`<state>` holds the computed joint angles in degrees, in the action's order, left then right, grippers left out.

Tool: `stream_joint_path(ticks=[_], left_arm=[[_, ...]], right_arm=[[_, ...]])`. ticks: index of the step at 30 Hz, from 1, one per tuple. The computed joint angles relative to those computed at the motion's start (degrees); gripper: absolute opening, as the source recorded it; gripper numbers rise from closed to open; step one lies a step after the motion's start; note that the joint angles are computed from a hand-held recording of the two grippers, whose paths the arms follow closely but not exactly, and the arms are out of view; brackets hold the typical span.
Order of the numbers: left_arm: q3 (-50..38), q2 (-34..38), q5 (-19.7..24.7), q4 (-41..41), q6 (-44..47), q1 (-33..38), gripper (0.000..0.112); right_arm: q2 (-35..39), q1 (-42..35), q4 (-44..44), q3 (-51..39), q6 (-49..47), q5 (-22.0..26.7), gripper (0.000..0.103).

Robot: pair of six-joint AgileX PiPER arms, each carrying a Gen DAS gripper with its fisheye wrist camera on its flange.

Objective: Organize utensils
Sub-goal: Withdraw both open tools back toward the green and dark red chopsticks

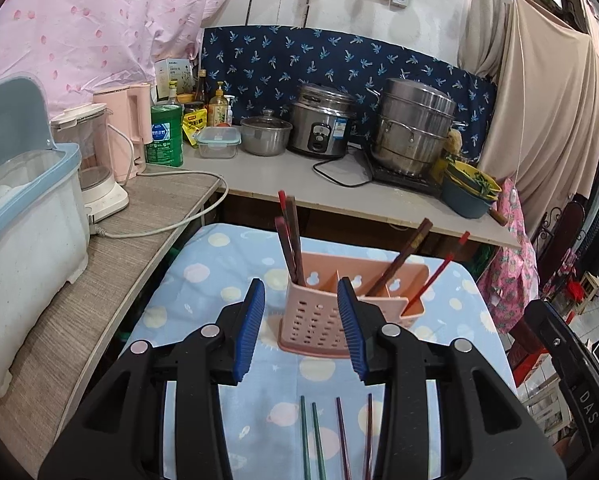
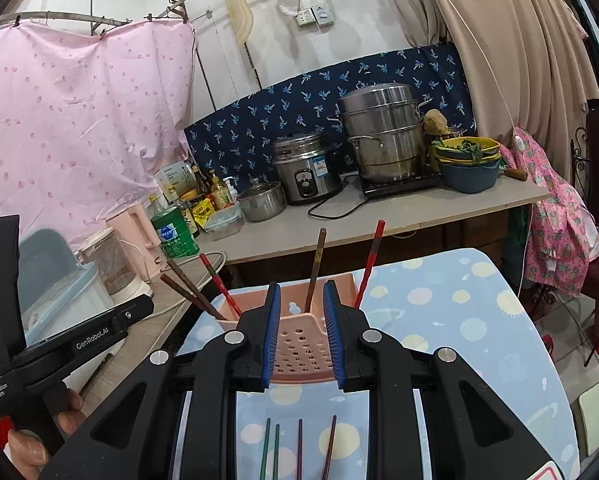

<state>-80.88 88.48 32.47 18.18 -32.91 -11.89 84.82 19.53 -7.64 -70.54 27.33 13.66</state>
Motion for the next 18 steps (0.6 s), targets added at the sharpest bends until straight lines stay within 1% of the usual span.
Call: stream_joint_path(ticks=[2, 7, 9, 13, 18], left_arm=[[1.58, -0.81, -0.13, 0.64, -0.46, -0.59, 0.036], [5.87, -3.0, -0.72, 1.87, -1.54, -1.55, 0.036], [7.52, -3.74, -0.81, 3.15, -2.8, -2.06, 0.036], [10.67, -5.05, -1.26, 2.91, -2.68, -1.98, 0.036], [15.18, -6.41, -1.92, 3.55, -3.49, -2.09, 0.036]], right_arm=[[-1.07, 0.33, -1.98, 1.84, 2.05, -0.15, 0.022], [-3.26, 0.81, -3.73, 5.89, 4.16, -0.7, 0.022], [-3.92, 0.9, -3.54, 7.1, 4.19, -0.69, 0.022], [-5.03, 1.03, -2.72, 9.57, 3.56, -0.59, 0.022], [-6.4, 2.29, -5.8, 13.41, 6.31, -0.3, 0.022]])
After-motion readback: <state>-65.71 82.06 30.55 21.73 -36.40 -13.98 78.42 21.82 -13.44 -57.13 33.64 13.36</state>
